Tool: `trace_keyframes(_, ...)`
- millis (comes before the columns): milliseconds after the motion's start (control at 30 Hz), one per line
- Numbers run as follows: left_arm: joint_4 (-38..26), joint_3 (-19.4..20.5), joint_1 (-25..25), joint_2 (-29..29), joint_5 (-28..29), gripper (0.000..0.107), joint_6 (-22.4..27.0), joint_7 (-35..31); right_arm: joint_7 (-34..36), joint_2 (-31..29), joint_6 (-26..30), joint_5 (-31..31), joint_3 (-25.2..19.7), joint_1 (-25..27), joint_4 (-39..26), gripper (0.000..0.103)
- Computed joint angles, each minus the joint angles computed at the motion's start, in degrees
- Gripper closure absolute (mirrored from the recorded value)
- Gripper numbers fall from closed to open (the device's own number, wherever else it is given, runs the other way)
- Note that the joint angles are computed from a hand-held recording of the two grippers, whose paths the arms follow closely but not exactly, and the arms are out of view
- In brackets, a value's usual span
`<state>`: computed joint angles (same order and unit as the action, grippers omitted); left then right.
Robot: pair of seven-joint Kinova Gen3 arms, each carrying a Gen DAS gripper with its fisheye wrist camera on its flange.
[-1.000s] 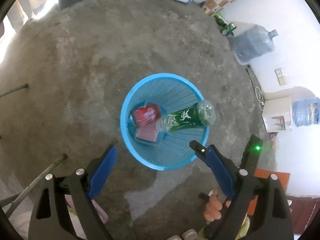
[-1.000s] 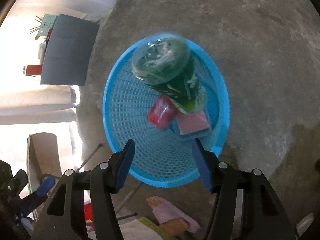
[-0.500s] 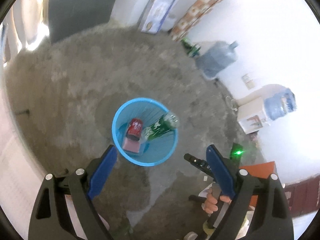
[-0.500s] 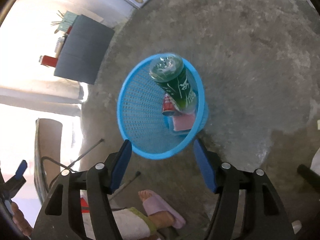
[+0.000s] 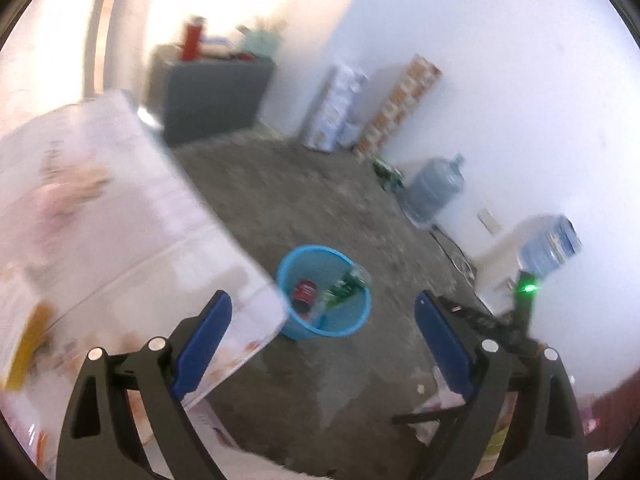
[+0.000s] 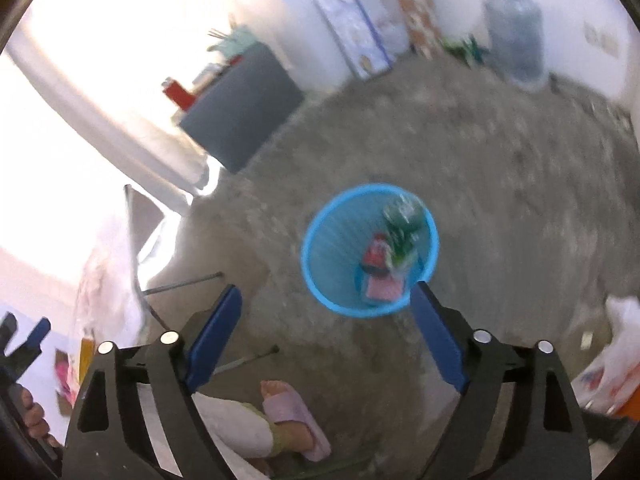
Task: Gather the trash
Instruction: 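Move both tools back over the table toward the medicine box and snack bag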
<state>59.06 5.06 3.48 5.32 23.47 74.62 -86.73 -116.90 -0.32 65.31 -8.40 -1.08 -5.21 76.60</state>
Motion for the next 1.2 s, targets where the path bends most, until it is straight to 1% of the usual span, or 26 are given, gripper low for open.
trace_keyframes(33, 1.8, -0.6, -0.3, -1.7, -0.4, 0.017, -0.7, -0.1, -1.0, 0.2, 0.8, 2.3, -0.1, -1.8, -1.8, 0.017)
trace_keyframes(67, 4.1, -0.6, -1.0, -3.8, -1.3, 0.017, -1.7, -0.1, -2.1, 0.5, 1.6, 4.7, 0.7, -4.4, -3.5, 0.015)
trace_keyframes(100, 6.7, -1.5, -0.8, -6.5, -3.1, 0.017, -2.7, 0.0, -2.8, 1.0, 2.8, 7.0, 1.4, -7.1, -5.5, 0.014)
trace_keyframes(167, 10.4, -2.1, -0.8, -10.2, -6.4, 0.016, -4.2, 0.4, -3.7, 2.1, 4.8, 11.7, 2.3, -12.4, -9.1, 0.012)
trace_keyframes(200, 12.4, -2.2, -1.2, -12.2, -7.9, 0.015, -4.5, 0.8, -4.1, 2.7, 5.8, 14.0, 2.9, -15.0, -10.6, 0.009)
trace_keyframes(267, 16.2, -3.5, -1.2, -15.6, -9.0, 0.012, -5.0, 0.7, -4.6, 3.8, 6.8, 18.6, 3.6, -20.3, -13.1, 0.008)
trace_keyframes(367, 21.2, -4.8, -2.2, -20.0, -10.9, 0.011, -5.5, 2.5, -6.2, 5.9, 8.3, 25.6, 4.7, -28.3, -15.9, 0.008)
trace_keyframes(400, 22.3, -4.9, -2.5, -21.1, -11.6, 0.011, -5.6, 3.6, -6.4, 7.3, 9.9, 28.0, 3.8, -29.9, -17.9, 0.008)
trace_keyframes(433, 24.1, -4.1, -3.7, -22.7, -13.3, 0.011, -6.7, 5.7, -6.7, 8.3, 11.2, 30.0, 2.1, -30.4, -19.2, 0.008)
trace_keyframes(467, 25.7, -3.7, -4.5, -24.3, -14.9, 0.011, -7.8, 7.1, -6.3, 10.0, 12.6, 32.0, -0.5, -30.4, -21.3, 0.008)
trace_keyframes(533, 27.6, -4.1, -5.4, -26.2, -17.0, 0.011, -9.0, 8.4, -4.9, 12.1, 13.8, 34.8, -5.4, -29.8, -24.5, 0.008)
trace_keyframes(567, 27.8, -3.9, -6.2, -26.7, -18.5, 0.011, -8.7, 9.2, -4.3, 13.3, 13.6, 36.5, -7.0, -30.6, -26.0, 0.008)
trace_keyframes(600, 28.1, -3.7, -6.9, -27.3, -20.0, 0.011, -8.7, 9.9, -4.5, 13.9, 13.5, 37.8, -7.6, -31.6, -26.8, 0.008)
trace_keyframes(633, 28.1, -3.6, -7.3, -27.7, -21.0, 0.01, -8.6, 10.3, -4.6, 14.6, 13.6, 38.4, -7.1, -33.1, -28.1, 0.008)
trace_keyframes(733, 28.9, -3.4, -9.1, -29.9, -24.9, 0.01, -9.4, 10.7, -2.5, 17.4, 13.2, 37.8, -6.5, -36.9, -32.0, 0.008)
trace_keyframes(800, 30.2, -5.9, -9.0, -31.9, -24.9, 0.01, -10.3, 9.8, 0.3, 18.3, 12.2, 36.4, -6.4, -38.4, -33.2, 0.008)
trace_keyframes(833, 30.5, -7.0, -9.0, -32.1, -24.6, 0.01, -10.6, 9.4, 2.3, 18.7, 10.8, 34.7, -5.5, -39.6, -33.3, 0.008)
trace_keyframes(867, 31.0, -8.2, -9.2, -32.7, -24.2, 0.01, -10.9, 9.4, 3.8, 19.0, 10.1, 33.3, -5.5, -39.9, -33.8, 0.008)
trace_keyframes(900, 31.7, -9.3, -9.5, -33.2, -23.8, 0.01, -11.3, 9.4, 5.6, 19.2, 8.6, 30.9, -6.6, -39.4, -33.9, 0.008)
trace_keyframes(933, 31.9, -9.8, -9.9, -33.6, -23.6, 0.01, -11.3, 9.5, 7.1, 19.2, 7.1, 28.6, -8.5, -37.9, -33.5, 0.008)
trace_keyframes(1000, 32.9, -11.4, -10.2, -34.3, -23.2, 0.01, -11.6, 9.0, 9.4, 20.0, 5.8, 24.4, -10.0, -36.5, -34.4, 0.008)
trace_keyframes(1033, 33.1, -11.5, -10.6, -34.6, -23.2, 0.01, -11.5, 9.0, 10.6, 20.9, 6.2, 22.3, -9.5, -36.9, -35.6, 0.008)
trace_keyframes(1067, 33.4, -11.8, -10.9, -34.6, -23.2, 0.01, -11.5, 8.9, 11.1, 22.2, 7.3, 21.1, -8.4, -38.3, -37.9, 0.008)
trace_keyframes(1200, 34.5, -15.7, -9.7, -34.4, -20.1, 0.01, -11.9, 7.3, 14.7, 28.7, 15.6, 14.6, -7.6, -38.6, -48.4, 0.008)
